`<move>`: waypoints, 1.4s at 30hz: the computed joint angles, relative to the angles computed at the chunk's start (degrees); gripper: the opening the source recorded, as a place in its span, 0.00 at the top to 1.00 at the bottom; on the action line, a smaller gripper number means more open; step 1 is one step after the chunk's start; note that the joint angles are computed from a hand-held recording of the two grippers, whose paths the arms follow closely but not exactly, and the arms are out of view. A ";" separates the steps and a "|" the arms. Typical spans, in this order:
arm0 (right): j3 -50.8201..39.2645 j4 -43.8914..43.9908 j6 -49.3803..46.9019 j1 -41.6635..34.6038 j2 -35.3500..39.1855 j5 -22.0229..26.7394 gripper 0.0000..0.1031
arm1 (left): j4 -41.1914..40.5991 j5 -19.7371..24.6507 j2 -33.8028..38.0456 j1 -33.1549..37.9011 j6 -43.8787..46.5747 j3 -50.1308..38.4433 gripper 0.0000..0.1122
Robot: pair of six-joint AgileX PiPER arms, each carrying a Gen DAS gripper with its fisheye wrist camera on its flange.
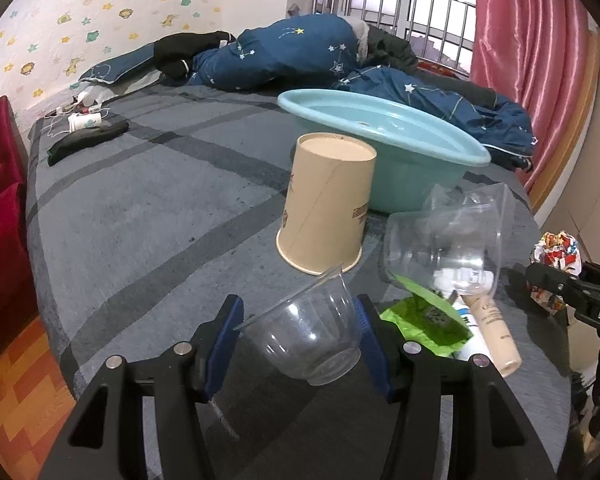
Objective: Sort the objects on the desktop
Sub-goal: 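Carry the clear cup and the large wrapper over the basin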
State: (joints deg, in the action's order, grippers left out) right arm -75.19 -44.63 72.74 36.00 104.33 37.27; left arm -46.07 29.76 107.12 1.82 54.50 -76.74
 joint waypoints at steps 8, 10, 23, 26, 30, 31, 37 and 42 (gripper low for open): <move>-0.51 0.93 -2.05 0.66 -2.41 1.45 0.54 | 0.38 2.05 -2.44 0.08 0.39 -0.45 0.45; -0.92 1.53 -2.95 0.63 -2.97 1.77 0.54 | 0.08 2.49 -2.76 0.02 0.46 -0.91 0.45; -6.81 2.14 -8.55 0.44 -4.04 5.34 0.54 | 1.64 6.11 -4.54 -1.71 -0.81 -5.16 0.45; -8.17 2.15 -9.77 0.23 -4.28 5.95 0.53 | 2.05 7.17 -4.35 -2.07 -1.29 -6.65 0.45; -10.68 2.59 -12.37 -0.39 -4.10 6.86 0.53 | 2.82 8.48 -3.63 -2.65 -2.69 -9.07 0.45; -11.27 2.86 -13.14 -0.61 -3.99 7.04 0.53 | 3.08 8.72 -3.44 -2.80 -2.99 -9.64 0.45; -15.62 3.71 -16.43 -1.89 -2.73 7.53 0.53 | 4.47 10.56 -1.64 -4.06 -5.05 -14.59 0.45; -20.22 6.23 -20.59 -3.44 -0.69 7.90 0.53 | 6.26 12.91 1.44 -4.86 -8.05 -20.97 0.45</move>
State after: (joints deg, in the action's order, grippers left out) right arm -95.41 -38.41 52.15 32.56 103.65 45.17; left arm -39.80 42.67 108.56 -3.05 46.45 -97.71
